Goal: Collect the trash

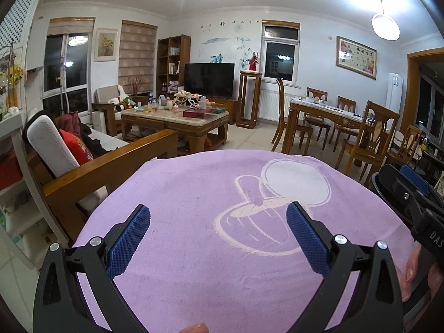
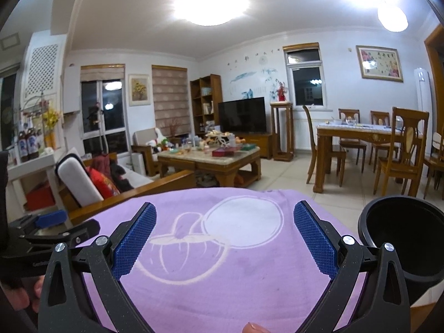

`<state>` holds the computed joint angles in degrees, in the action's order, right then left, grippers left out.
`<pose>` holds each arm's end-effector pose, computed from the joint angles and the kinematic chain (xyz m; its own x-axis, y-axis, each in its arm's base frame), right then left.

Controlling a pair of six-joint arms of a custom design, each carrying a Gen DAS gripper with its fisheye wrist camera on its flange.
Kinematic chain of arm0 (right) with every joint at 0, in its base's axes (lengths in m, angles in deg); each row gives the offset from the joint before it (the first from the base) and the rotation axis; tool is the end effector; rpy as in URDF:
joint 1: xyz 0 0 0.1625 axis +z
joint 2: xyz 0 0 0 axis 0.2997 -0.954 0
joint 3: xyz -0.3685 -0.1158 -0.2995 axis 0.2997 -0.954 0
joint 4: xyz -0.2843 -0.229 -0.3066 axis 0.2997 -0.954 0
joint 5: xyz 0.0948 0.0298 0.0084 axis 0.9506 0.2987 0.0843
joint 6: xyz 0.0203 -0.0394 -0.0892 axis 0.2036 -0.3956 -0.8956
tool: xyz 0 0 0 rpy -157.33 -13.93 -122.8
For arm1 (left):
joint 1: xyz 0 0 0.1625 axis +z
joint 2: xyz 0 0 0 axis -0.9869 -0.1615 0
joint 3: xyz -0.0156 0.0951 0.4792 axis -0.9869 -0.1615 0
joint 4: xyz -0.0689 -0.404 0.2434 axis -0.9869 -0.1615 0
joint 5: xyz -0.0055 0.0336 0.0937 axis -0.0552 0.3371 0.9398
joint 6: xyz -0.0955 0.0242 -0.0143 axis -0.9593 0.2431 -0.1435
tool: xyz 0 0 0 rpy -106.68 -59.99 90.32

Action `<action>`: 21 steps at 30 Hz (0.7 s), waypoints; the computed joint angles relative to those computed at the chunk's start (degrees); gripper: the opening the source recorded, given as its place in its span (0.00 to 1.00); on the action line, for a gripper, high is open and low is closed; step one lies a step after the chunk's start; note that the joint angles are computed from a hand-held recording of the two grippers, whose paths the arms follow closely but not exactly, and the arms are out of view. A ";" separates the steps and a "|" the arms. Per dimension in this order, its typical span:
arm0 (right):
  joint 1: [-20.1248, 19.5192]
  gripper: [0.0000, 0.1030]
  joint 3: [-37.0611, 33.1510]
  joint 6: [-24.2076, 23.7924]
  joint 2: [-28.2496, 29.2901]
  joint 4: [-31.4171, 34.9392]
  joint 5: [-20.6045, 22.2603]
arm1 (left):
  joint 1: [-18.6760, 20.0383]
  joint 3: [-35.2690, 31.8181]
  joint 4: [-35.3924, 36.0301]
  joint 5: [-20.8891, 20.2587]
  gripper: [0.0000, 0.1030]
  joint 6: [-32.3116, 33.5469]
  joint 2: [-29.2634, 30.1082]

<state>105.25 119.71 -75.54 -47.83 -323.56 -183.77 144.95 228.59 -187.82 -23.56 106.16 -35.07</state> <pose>0.2943 -0.3034 -0.1129 -0.7491 -0.2355 0.6192 -0.6623 0.2477 -0.7071 0.0780 -0.2972 0.3404 -0.7477 -0.0146 -0.6638 0.5897 0.4449 -0.6740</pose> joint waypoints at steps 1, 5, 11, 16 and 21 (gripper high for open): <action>-0.13 0.95 0.02 -0.07 0.10 -0.11 0.14 | 0.03 -0.08 0.36 0.03 0.95 -0.08 -0.22; 0.14 0.95 -0.07 0.13 -0.07 0.24 -0.12 | -0.13 -0.08 1.09 0.31 0.95 -0.37 -0.51; 0.06 0.95 0.02 0.08 -0.17 0.24 -0.04 | -0.42 -0.37 -0.50 1.15 0.95 0.30 0.36; 0.12 0.95 -0.04 0.13 -0.11 0.28 -0.12 | -1.68 0.13 -0.79 2.39 0.95 0.38 0.31; 0.19 0.95 -0.06 0.18 -0.15 0.33 -0.17 | -1.99 0.25 -0.84 2.65 0.95 0.37 0.21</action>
<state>105.44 119.65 -75.37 -47.98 -323.22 -183.93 142.96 228.84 -188.66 -20.91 106.53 -34.85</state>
